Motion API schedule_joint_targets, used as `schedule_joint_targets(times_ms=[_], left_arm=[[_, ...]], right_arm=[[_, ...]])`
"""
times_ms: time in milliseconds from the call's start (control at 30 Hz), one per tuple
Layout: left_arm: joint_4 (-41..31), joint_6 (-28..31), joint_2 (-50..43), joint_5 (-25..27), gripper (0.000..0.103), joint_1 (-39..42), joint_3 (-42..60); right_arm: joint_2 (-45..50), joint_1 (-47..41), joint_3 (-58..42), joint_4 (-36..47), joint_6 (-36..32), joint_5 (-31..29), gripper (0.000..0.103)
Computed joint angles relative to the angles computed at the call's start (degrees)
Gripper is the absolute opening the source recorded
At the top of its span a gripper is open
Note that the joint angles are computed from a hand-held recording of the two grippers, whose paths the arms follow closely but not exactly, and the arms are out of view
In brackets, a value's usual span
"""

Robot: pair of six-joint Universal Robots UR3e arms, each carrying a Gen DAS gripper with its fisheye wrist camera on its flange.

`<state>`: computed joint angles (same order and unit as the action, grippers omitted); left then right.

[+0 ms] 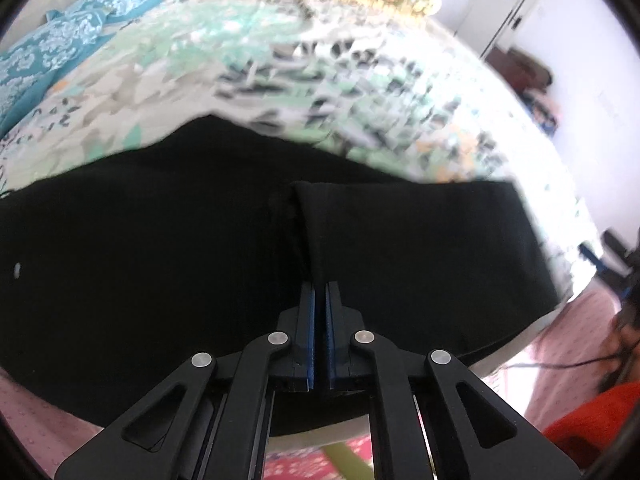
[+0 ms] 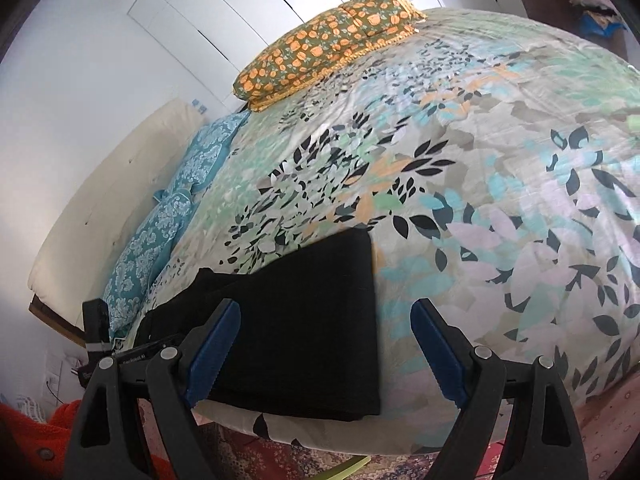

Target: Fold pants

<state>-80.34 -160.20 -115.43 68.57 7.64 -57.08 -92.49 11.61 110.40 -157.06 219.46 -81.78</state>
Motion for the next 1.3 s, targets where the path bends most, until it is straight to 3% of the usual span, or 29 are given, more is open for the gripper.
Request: schedule_joint_targets(times_ms=[167,200,233,300,333,533,633,667,700,733,833,967,1033,1100,1200,1233,1300], left_arm=[[2.1,0.2,-1.1,4.5,0.014,-2.5,-0.9],[1.8,-0.2,-0.8,3.5,0.025,-1.9,-0.5],[2.5,-0.7,-0.1,2.8,0.048,-1.3,-0.9],[6.6,-2.5,2.0,2.4,0.075,-0.3,-3.7],[7.8,-2.8,2.7,2.0,0.078,0.4,-4.8],[-3.1,-0.9,-3.4,0.5,0.078,0.0,3.4],[-3.2,0.1,-3.9,0.6,0.076,-1.9,3.3],[-3.0,0.8,-3.8,0.2,0.067,-2.3,3.2],[-2.7,1.1,-3.7,0.2,0.025,-2.9,3.1],[-3.5,1.3,-4.0,0.6,0.007,-3.5,4.1],[-9.4,2.8,-2.9,-5.2,0.007,-1.7,6.1],[-8.9,4.2,-0.9,-4.3,0.008,0.0,4.4],[-7.7,2.1,-2.4,-1.3,0.008,0.5,4.2],[-8.9,1.4,-3.9,-2.2,0.008,1.4,5.3],[-7.1,2.4,-3.3,-1.3,0.008,0.4,4.6],[-6.2,2.6,-3.1,-0.7,0.009,-0.1,3.9],[-5.4,2.5,-3.0,-0.1,0.010,-0.5,3.3]], right_arm=[[2.6,1.4,-3.3,2.0,-2.0,-0.2,0.087],[2.5,1.8,-3.5,2.4,-2.4,-0.6,0.087],[2.3,2.0,-3.4,2.4,-2.5,-0.8,0.087],[1.6,1.9,-2.5,1.9,-2.0,-1.0,0.087],[1.4,1.6,-2.0,1.6,-1.6,-0.9,0.087],[0.5,-0.7,0.5,-0.3,0.8,0.9,0.087],[0.2,-0.5,0.6,-0.1,0.7,0.5,0.087],[0.1,-0.5,0.6,0.0,0.6,0.4,0.087],[0.0,-0.5,0.6,0.0,0.8,0.2,0.087],[-0.1,-0.4,0.7,0.0,0.9,0.0,0.087],[-0.8,-0.3,1.0,-0.1,1.5,-1.3,0.087],[-1.7,-0.1,1.2,0.5,1.7,-2.3,0.087],[-0.7,-0.2,0.0,1.2,0.5,-0.6,0.087],[1.9,0.7,-2.7,1.2,-2.2,2.2,0.087],[8.0,2.2,-7.7,0.3,-7.4,10.4,0.087],[9.7,2.7,-9.4,2.3,-8.3,11.9,0.087],[16.0,4.5,-17.1,16.1,-9.8,11.3,0.087]])
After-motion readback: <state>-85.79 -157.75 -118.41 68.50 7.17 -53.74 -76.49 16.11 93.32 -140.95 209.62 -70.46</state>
